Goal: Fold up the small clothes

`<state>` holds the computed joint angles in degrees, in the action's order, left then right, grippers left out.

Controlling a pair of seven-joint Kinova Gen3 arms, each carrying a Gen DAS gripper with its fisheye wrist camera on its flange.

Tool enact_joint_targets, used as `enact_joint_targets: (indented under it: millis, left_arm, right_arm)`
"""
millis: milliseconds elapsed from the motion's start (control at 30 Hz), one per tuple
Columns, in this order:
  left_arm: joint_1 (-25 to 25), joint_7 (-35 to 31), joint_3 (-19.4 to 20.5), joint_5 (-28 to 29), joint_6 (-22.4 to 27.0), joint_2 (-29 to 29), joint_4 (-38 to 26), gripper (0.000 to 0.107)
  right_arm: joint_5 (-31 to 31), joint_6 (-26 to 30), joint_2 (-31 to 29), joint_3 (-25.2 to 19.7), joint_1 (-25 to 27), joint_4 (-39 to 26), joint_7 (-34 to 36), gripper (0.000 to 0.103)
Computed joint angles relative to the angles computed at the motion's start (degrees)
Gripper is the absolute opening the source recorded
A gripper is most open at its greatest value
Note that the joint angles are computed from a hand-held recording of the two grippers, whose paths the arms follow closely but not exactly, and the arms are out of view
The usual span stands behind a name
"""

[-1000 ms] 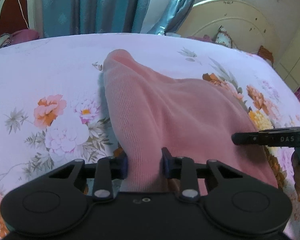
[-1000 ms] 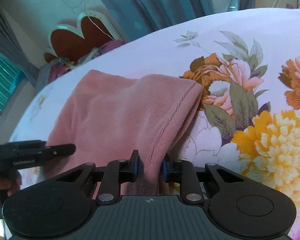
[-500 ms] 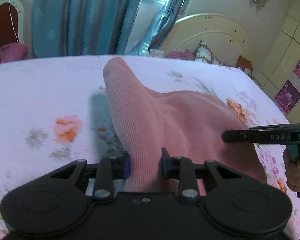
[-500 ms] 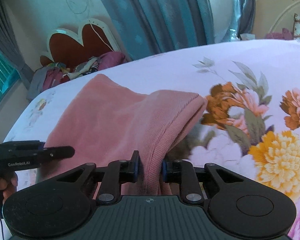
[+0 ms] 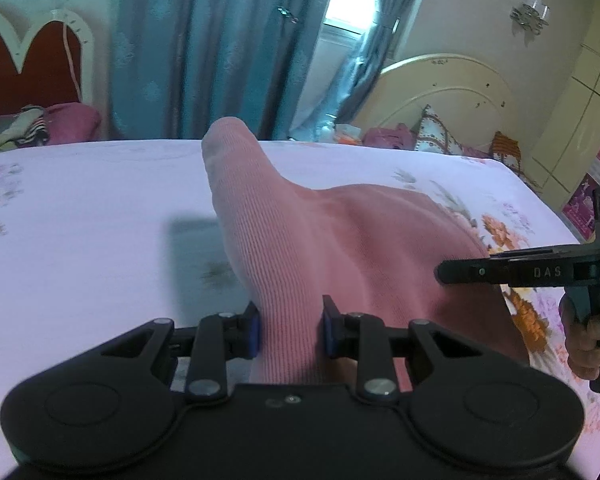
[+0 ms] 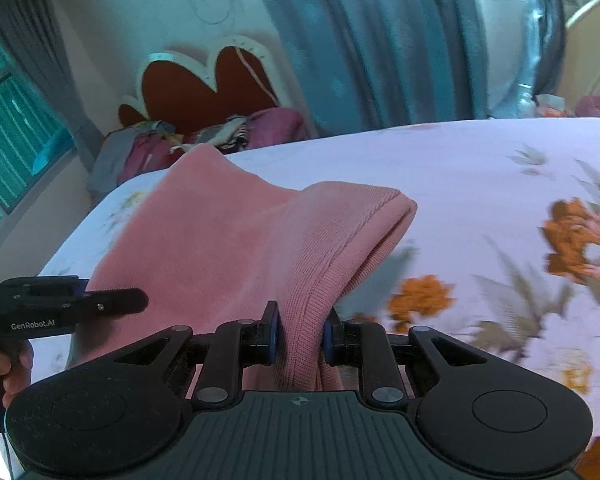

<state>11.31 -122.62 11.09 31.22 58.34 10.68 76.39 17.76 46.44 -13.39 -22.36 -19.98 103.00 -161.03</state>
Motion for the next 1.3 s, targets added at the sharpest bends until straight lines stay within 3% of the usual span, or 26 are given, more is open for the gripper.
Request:
enact_joint_targets:
  millis: [167, 333, 467, 533, 633, 700, 733, 767, 867, 900, 933, 967, 1000, 1167, 1233, 1300]
  left_arm:
    - [-4.0, -3.7, -1.5, 2.0, 2.7, 0.2, -0.2, 0.027]
    - [-7.7, -6.6, -2.7, 3.2, 5.5, 1.8, -0.7, 0.027]
    - [-8.9, -6.6, -3.1, 1.6, 6.2, 4.5, -0.5, 0.029]
    - [-7.6, -7.6, -3.9, -0.6, 3.9, 5.1, 1.7, 0.038]
    - [-10.0, -8.1, -2.9, 1.3, 1.4, 4.8, 4.4, 0.059]
    - [-11.3, -8.9, -2.8, 1.6, 1.2, 4.8, 4.5, 0.077]
    - [-11.9, -9.9, -3.1, 2.0, 1.4, 4.6, 4.4, 0.078]
    - [-12.8, -11.2, -3.5, 3.3, 1.4, 4.2, 4.7, 0.077]
    - [-16.4, -15.8, -3.0, 9.3, 1.6, 3.5, 4.7, 0.053]
    - [-16.3, -16.3, -2.8, 10.0, 2.0, 3.9, 3.7, 0.047]
    - [-16.0, -17.1, -2.5, 10.6, 1.6, 4.5, 3.0, 0.045]
    - [-15.2, -17.1, -2.2, 10.3, 1.3, 5.4, 1.6, 0.043]
    - [-14.3, -16.7, -1.8, 9.7, 1.5, 6.4, 0.0, 0.042]
    - [-8.9, -12.8, -0.3, 4.5, 0.0, 12.6, -6.9, 0.04]
    - [-5.4, -8.1, -2.6, 0.4, 1.8, 16.1, -11.3, 0.039]
    - [-5.7, -5.8, -1.9, -1.4, 2.4, 17.8, -12.2, 0.041]
  right_arm:
    - [6.0, 0.3, 6.9, -7.5, 2.3, -4.7, -6.9, 0.02]
    - [11.8, 0.2, 12.8, -7.9, -2.2, -7.1, -13.6, 0.02]
    - [11.3, -0.7, 17.0, -5.3, -5.2, -6.6, -16.6, 0.02]
    - [10.6, 0.5, 19.8, -3.3, -7.5, -6.4, -17.3, 0.021]
    - [12.7, -0.6, 20.2, -1.5, -9.8, -4.8, -21.2, 0.021]
    - [12.9, 2.1, 20.5, 0.1, -11.9, -6.2, -21.6, 0.027]
    - [13.0, 4.4, 20.8, 1.7, -13.9, -7.2, -21.4, 0.043]
    - [13.9, 6.8, 21.0, 3.9, -16.6, -8.0, -21.8, 0.057]
    - [19.2, 13.8, 20.5, 8.8, -23.5, -9.4, -24.8, 0.061]
    - [20.4, 15.4, 20.9, 9.0, -24.1, -10.5, -24.6, 0.06]
    - [22.0, 16.2, 21.5, 8.3, -23.6, -11.5, -23.9, 0.04]
    - [22.8, 16.4, 22.3, 6.8, -22.0, -12.6, -22.6, 0.013]
    - [23.0, 15.9, 23.1, 5.6, -20.5, -13.8, -20.9, 0.009]
    - [19.0, 14.2, 28.9, 8.5, -19.6, -19.3, -12.2, 0.009]
    - [17.5, 12.7, 30.7, 9.5, -18.7, -18.8, -11.7, 0.009]
    - [17.5, 11.4, 30.6, 11.4, -19.3, -17.8, -12.1, 0.009]
